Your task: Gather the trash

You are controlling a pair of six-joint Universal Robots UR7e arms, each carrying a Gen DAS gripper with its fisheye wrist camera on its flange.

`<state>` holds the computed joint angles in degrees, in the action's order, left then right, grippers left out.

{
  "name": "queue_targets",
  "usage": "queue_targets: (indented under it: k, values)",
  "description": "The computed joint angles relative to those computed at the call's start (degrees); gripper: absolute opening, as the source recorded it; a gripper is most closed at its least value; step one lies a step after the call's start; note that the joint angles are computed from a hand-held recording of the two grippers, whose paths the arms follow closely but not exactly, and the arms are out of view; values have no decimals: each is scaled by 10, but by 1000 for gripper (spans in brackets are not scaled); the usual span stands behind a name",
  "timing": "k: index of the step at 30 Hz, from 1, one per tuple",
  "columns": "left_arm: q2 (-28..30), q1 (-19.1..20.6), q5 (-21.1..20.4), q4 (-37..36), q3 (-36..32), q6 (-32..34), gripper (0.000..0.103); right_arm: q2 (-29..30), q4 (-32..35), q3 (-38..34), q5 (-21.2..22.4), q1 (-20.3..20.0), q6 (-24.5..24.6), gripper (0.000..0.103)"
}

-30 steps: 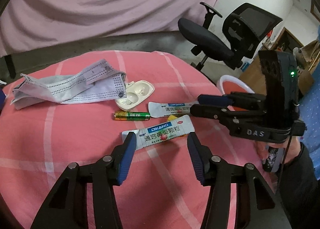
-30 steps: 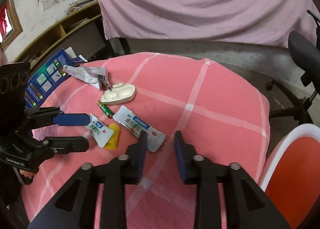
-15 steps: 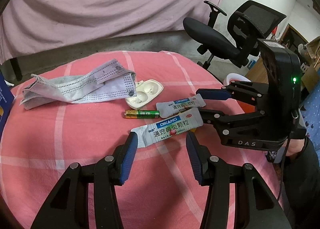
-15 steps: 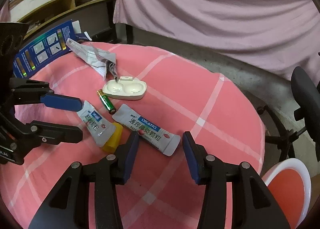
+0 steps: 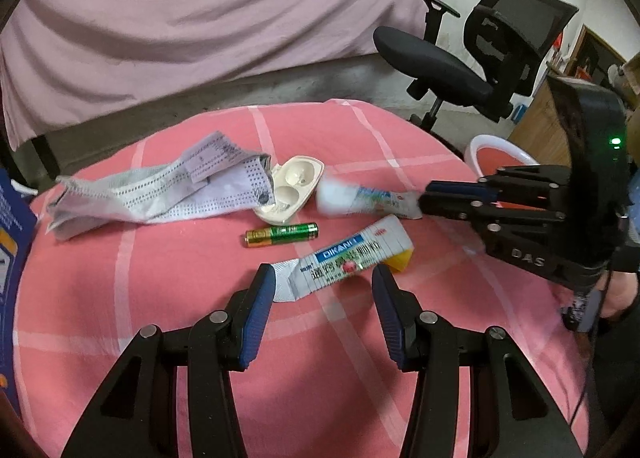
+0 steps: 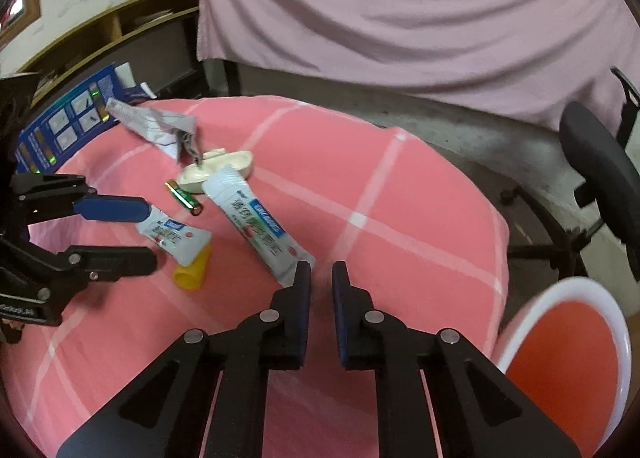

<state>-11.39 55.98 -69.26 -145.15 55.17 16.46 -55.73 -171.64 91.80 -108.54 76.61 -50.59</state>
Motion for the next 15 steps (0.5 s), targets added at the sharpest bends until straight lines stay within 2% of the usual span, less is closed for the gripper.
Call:
queue_targets:
  k: [7, 11, 13, 15]
  values:
    - [27, -6, 29, 10, -33, 26, 42, 1, -8, 2, 1, 1, -2, 9]
    - [30, -6, 35, 2, -30, 30, 12, 2, -16, 4, -1, 1, 0, 10]
    - [29, -4, 31, 1, -30, 25, 5, 1, -21, 7, 0, 1, 1, 10]
    - [28, -3, 29, -1, -28, 22, 3, 1, -25, 8, 1, 1, 2, 10]
